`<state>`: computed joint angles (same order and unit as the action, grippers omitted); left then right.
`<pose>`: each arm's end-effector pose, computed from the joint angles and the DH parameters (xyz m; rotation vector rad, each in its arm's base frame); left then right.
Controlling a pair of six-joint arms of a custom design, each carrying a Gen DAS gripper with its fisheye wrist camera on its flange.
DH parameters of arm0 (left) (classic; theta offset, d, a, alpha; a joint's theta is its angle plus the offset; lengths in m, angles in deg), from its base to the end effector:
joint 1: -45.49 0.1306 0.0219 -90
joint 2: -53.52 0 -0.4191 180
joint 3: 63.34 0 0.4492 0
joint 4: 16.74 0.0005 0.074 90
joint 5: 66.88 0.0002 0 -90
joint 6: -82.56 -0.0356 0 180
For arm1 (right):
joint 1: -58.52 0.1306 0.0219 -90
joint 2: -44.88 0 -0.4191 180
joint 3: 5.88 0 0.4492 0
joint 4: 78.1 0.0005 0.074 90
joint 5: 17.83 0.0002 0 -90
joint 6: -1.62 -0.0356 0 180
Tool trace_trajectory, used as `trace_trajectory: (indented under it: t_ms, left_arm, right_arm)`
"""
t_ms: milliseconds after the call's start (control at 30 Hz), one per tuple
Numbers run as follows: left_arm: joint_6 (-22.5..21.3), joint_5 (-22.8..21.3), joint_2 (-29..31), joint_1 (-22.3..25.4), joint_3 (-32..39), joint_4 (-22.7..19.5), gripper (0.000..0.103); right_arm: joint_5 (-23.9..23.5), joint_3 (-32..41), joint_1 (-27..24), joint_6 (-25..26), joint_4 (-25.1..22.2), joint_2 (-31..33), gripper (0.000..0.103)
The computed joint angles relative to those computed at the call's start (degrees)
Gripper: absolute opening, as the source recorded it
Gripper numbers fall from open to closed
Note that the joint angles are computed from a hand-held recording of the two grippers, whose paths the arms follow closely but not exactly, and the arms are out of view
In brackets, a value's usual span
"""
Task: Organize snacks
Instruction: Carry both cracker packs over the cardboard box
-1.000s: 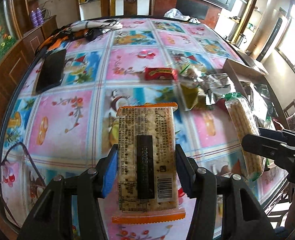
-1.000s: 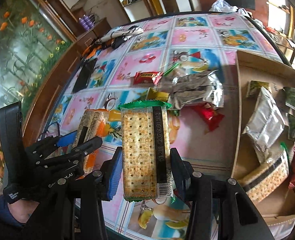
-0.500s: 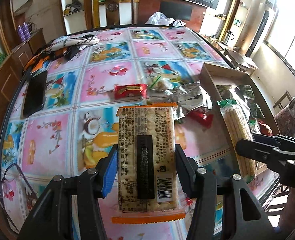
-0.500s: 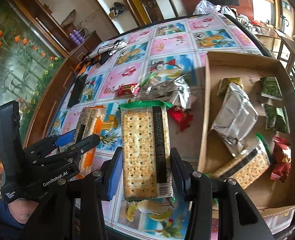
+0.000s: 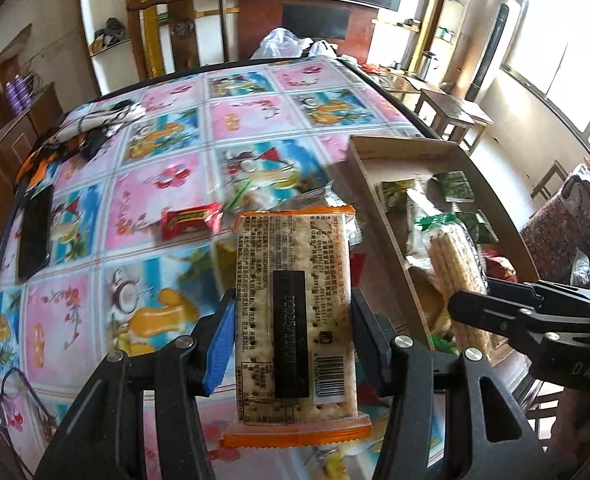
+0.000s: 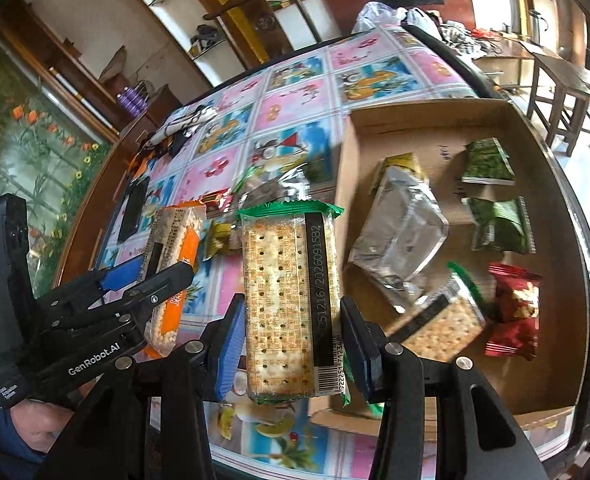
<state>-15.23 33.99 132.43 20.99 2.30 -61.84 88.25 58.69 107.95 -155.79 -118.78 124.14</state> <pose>0.3933 -0.1871 0.3459 0.7906 2.4788 -0.3519 0.2938 0.3272 0.3393 0.5094 2.5011 0.4886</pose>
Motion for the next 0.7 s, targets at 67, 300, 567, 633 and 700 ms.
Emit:
trace_trajectory:
  t_ms: [67,300,567,633,700]
  left_arm:
    - [0.09,-0.17,0.32,-1.34,0.45,-0.01,0.052]
    - [0.32,-0.46,1.55,-5.03,1.75,-0.28,0.052]
    - [0.31,-0.61,2.79,-8.88,3.02,-0.35,0.052]
    - [0.43,-0.51,3.14,-9.72,3.32,-0.29,0.052]
    - [0.52,-0.37,3.45,-10.46,3.45,-0.11,0.052]
  right_arm:
    - [0.30,-0.98,-0.19,-0.86,-0.15,-1.11,0.050]
    - [1.12,-4.28,-0.89,-4.26,-0.89,-4.78,0.050]
    - [1.90,-7.32,-1.70,-7.49,-2.04,-8.16,0.050]
    - [2.11,-8.28,-2.00,-8.32,-2.59,-9.39,0.050]
    - [2.17,-8.84,-2.26,-9.01,-3.08,-10.12,0.050]
